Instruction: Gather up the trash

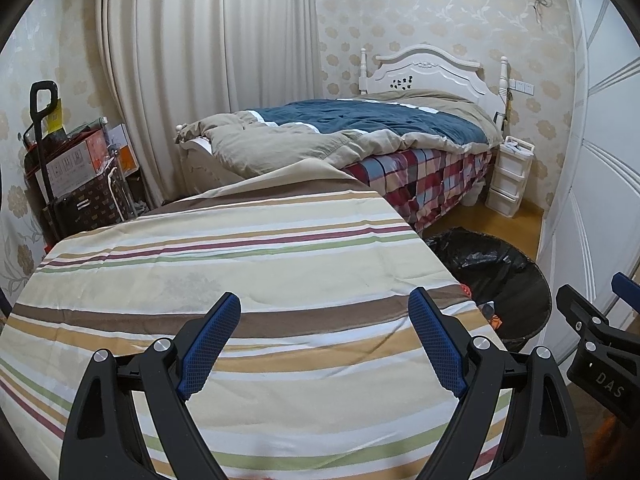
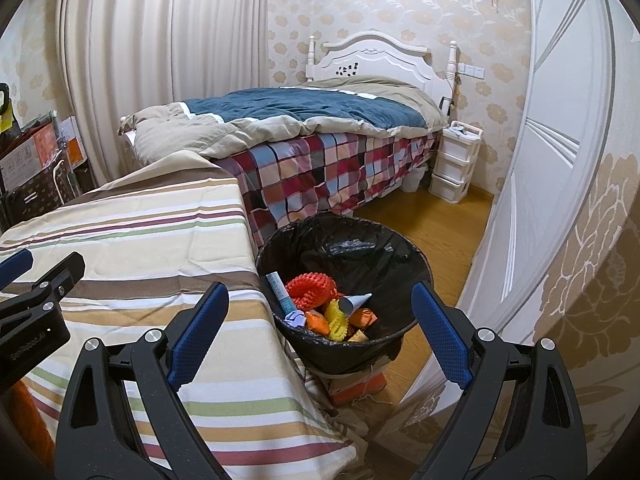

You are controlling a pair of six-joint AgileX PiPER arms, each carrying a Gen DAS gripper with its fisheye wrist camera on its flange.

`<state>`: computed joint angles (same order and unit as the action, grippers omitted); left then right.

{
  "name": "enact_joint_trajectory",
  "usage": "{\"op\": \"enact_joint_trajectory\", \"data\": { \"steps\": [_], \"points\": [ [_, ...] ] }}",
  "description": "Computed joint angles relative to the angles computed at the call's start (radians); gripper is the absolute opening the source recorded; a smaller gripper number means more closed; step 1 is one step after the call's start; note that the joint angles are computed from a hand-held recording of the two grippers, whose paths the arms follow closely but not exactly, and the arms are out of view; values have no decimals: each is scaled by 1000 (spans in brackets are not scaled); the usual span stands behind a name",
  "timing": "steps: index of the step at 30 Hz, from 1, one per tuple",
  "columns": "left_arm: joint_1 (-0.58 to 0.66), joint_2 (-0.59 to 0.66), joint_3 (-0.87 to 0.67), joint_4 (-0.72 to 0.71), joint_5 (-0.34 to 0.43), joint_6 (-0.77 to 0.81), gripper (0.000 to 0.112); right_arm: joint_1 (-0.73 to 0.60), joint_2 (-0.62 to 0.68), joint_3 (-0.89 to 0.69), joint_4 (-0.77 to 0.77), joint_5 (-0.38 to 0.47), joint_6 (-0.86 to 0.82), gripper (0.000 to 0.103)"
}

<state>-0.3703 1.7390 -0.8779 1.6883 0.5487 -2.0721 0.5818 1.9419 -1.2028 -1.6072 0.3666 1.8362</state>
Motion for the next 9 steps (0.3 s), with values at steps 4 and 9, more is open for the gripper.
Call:
{"op": "enact_joint_trajectory", "data": {
  "steps": [4, 9],
  "points": [
    [14, -7, 7, -11, -7, 0, 85, 12, 2, -12, 37, 3, -41, 90],
    [60, -16, 21, -1, -42, -8, 85, 28, 22, -46, 95, 6, -108, 90]
  ]
}}
